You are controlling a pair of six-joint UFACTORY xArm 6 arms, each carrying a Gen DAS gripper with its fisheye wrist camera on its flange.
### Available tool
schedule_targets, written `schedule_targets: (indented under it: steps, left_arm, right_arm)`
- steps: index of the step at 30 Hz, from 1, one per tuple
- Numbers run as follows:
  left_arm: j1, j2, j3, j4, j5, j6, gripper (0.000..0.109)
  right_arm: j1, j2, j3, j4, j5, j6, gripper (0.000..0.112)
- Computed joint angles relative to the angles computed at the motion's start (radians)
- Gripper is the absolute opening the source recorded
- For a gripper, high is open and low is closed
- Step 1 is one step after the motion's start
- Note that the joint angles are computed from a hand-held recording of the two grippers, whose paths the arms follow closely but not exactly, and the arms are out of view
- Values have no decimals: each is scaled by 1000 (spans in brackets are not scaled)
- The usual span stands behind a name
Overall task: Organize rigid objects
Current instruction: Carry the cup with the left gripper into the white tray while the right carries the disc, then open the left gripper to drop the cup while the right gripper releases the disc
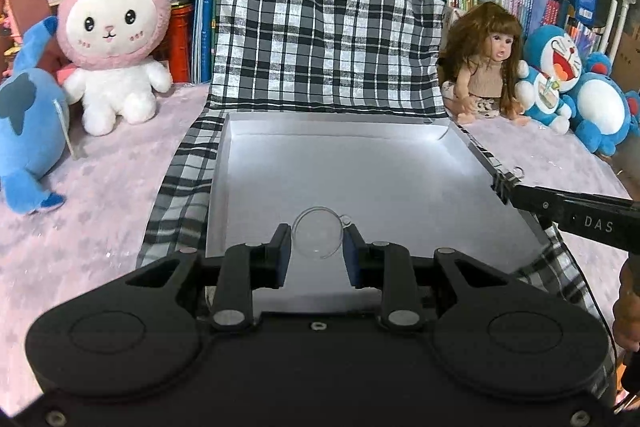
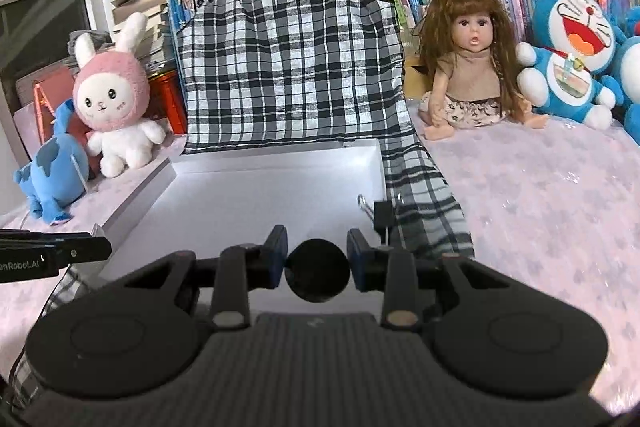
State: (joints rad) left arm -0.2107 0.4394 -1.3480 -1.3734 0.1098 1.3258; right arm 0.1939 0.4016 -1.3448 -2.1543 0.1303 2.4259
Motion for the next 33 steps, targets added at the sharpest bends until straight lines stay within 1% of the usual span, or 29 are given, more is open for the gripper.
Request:
schedule_targets:
  steps: [1, 3, 5, 10, 12, 14, 16, 18, 20, 25, 28, 31, 33]
  left_arm:
    - [1, 20, -17, 76, 0, -71, 27]
    - [5, 55, -48, 186, 9, -176, 27]
    - [13, 93, -81, 341, 22, -326, 27]
    - [14, 174, -144, 577, 16, -523, 27]
    - [17, 200, -167, 648, 25, -590, 27]
    - [20, 218, -182, 690, 34, -632, 27]
    - [21, 232, -194, 729, 38, -667, 27]
    - [21, 242, -198, 767, 35, -691, 27]
    - [18, 246, -195, 787, 21, -702, 27]
    - [11, 249, -185, 802, -14, -703, 27]
    - [6, 248, -175, 812, -33, -702, 27]
    - [3, 246, -167, 809, -47, -692, 27]
    - [2, 247, -166, 808, -51, -690, 27]
  right_arm:
    - [-10, 20, -26, 35, -18, -32, 38]
    - [-32, 65, -80, 126, -65, -116, 38]
    - [-45, 102, -112, 262, -86, -257, 38]
    - [-59, 173, -161, 604, -109, -612, 38]
    - [-58, 194, -167, 747, -114, -755, 38]
    - [-53, 218, -172, 911, -116, -916, 38]
    - [-47, 236, -177, 1013, -114, -1013, 38]
    - [-43, 249, -180, 1087, -116, -1082, 38]
    - [-38, 260, -185, 1131, -116, -1123, 38]
    - [-28, 274, -195, 1149, -104, -1152, 38]
    - [-24, 279, -198, 1137, -95, -1149, 38]
    - [-23, 283, -195, 1162, -96, -1170, 38]
    - [-25, 285, -200, 1121, -93, -1136, 38]
